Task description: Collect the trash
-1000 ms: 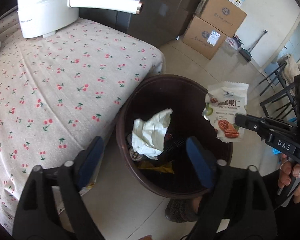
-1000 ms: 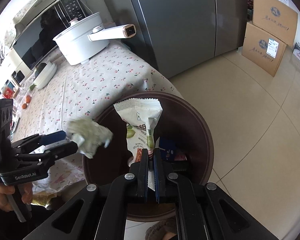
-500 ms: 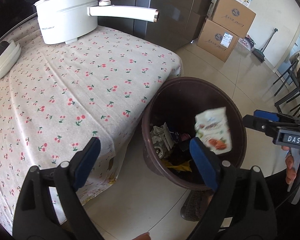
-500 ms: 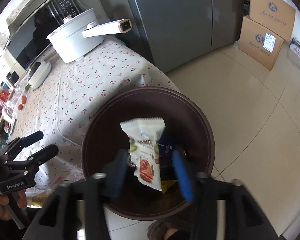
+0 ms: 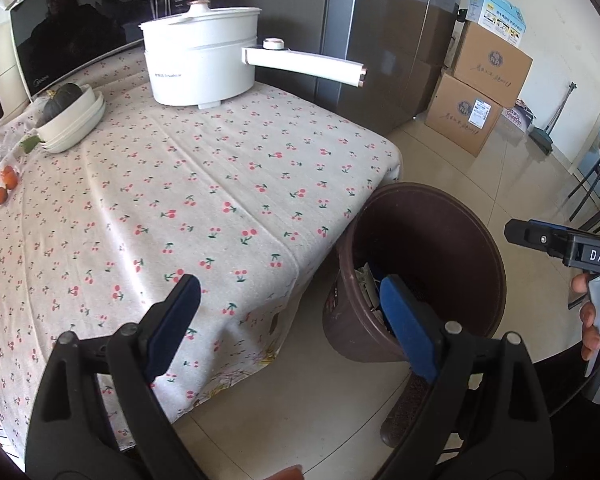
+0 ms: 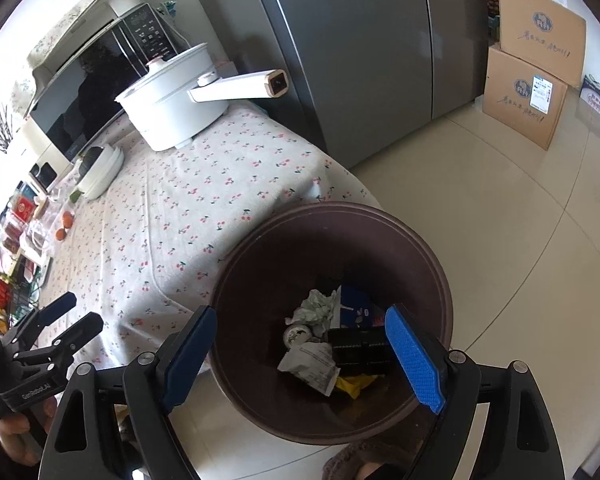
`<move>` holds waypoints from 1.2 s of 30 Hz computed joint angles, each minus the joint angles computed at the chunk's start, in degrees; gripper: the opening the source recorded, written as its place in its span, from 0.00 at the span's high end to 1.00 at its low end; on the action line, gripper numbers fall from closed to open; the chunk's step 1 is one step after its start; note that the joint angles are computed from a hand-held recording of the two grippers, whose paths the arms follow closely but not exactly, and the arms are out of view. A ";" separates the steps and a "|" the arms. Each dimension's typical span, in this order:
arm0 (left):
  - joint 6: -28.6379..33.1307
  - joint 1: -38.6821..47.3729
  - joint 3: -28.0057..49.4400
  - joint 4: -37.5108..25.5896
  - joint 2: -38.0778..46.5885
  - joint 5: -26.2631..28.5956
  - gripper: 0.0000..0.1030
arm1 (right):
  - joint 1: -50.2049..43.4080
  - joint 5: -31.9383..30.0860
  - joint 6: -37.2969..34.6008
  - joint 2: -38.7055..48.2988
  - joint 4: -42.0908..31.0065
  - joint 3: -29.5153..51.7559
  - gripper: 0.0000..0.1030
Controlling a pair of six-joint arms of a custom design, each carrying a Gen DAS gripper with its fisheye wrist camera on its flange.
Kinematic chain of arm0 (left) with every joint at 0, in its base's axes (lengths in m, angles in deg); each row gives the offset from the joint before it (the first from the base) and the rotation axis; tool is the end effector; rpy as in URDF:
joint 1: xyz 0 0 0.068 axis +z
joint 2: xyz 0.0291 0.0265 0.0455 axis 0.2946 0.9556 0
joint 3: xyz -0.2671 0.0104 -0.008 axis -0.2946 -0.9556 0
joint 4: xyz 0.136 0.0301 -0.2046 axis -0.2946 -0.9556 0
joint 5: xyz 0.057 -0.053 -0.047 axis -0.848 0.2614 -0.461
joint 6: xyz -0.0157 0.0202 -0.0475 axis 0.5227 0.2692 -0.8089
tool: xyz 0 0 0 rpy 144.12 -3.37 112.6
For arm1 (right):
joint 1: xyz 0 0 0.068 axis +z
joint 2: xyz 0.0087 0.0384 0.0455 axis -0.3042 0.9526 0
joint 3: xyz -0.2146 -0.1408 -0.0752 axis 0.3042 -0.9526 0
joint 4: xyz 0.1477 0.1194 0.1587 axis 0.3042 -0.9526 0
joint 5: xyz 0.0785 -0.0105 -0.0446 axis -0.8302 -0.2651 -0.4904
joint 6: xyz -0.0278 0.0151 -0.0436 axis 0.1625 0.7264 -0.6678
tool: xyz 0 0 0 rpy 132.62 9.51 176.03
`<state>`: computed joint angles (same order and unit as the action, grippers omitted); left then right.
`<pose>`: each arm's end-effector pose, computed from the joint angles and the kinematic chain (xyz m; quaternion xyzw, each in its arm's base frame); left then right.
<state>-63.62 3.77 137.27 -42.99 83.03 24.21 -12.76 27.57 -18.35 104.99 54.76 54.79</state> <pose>0.2784 -0.0660 0.2621 0.0583 0.9417 -0.0558 0.3266 0.3054 0.0341 0.2472 0.0107 0.9513 0.1403 0.2741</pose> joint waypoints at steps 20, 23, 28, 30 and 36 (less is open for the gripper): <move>-4.69 4.65 -11.25 -7.39 -19.62 -7.83 0.09 | 22.68 20.21 5.84 -11.99 8.90 -8.58 0.00; -5.16 3.90 -12.68 -6.94 -21.34 -9.66 0.01 | 25.00 22.89 5.00 -11.99 9.77 -8.38 0.00; -6.94 5.05 -13.76 -5.46 -23.40 -11.23 0.01 | 27.87 25.92 4.49 -11.40 11.10 -8.42 0.00; -7.84 5.71 -13.71 -5.13 -23.89 -10.82 0.01 | 28.43 26.54 4.53 -11.16 11.73 -8.63 0.00; -9.12 4.31 -14.01 -4.03 -24.54 -12.60 0.01 | 28.39 27.39 4.20 -11.93 12.66 -9.87 0.00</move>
<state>-72.73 8.08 123.26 -47.02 58.49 11.61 15.63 54.97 -14.16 93.06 67.42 44.93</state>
